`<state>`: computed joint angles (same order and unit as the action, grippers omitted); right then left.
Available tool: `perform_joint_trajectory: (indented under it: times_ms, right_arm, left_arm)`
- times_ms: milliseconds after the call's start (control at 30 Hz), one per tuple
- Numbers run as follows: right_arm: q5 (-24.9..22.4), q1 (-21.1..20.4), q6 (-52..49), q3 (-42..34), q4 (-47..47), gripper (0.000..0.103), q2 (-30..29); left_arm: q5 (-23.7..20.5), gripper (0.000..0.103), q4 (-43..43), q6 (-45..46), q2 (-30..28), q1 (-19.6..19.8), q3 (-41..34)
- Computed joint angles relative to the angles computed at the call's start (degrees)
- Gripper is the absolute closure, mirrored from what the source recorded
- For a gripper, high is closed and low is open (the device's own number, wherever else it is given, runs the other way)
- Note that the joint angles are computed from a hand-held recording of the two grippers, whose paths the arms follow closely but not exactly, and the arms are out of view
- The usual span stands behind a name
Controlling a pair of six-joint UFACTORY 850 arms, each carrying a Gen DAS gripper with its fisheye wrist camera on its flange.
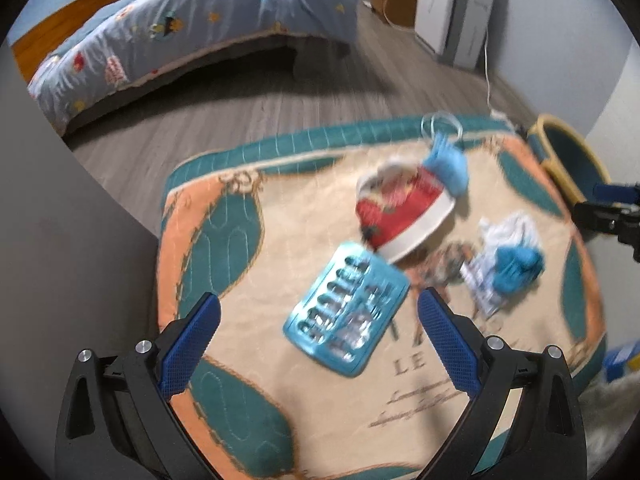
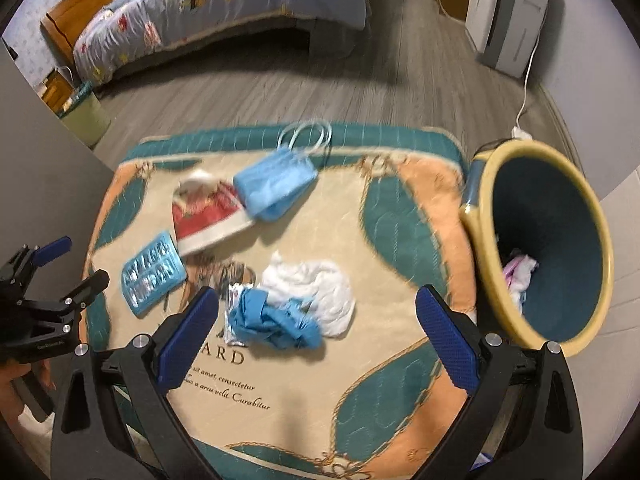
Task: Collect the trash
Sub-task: 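Move both tools back over the cushion, then grasp the blue glove with the right tool while the left tool grasps the blue blister pack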
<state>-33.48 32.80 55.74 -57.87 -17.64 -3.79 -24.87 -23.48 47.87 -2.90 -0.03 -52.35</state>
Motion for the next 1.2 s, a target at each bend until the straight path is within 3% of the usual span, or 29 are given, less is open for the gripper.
perform_joint_trajectory:
  times_ms: [167, 400, 800, 867, 1100, 1200]
  right_arm:
    - [-2.9, 1.7, -1.1, -1.5, -2.1, 0.006, -3.0]
    - [-5.5, 3.9, -6.9, -3.2, -5.9, 0.006, -6.6]
    - [-1.7, 3.4, -22.0, -3.0, 0.6, 0.026, -8.4]
    - [-1.2, 3.0, -23.2, -2.8, 1.5, 0.029, -8.7]
    - [0.0, 1.8, -29.3, -2.8, 7.6, 0.054, -8.9]
    - [-0.3, 1.7, -30.2, -3.3, 9.1, 0.057, -8.8]
  left_arm:
    - [-2.4, 0.005, 2.2, -2.1, -2.8, -0.1, -0.7]
    - [-2.1, 0.005, 9.2, -7.1, -5.6, -1.5, -1.0]
    - [0.1, 0.005, 20.6, -15.9, -8.9, -5.3, -1.5]
    - [0.6, 0.005, 19.8, -15.4, -9.0, -5.5, -1.5]
    - [-1.7, 0.005, 14.7, -13.2, -10.7, -4.4, -3.3]
    - [-3.1, 0.005, 12.9, -11.9, -10.8, -4.3, -3.6]
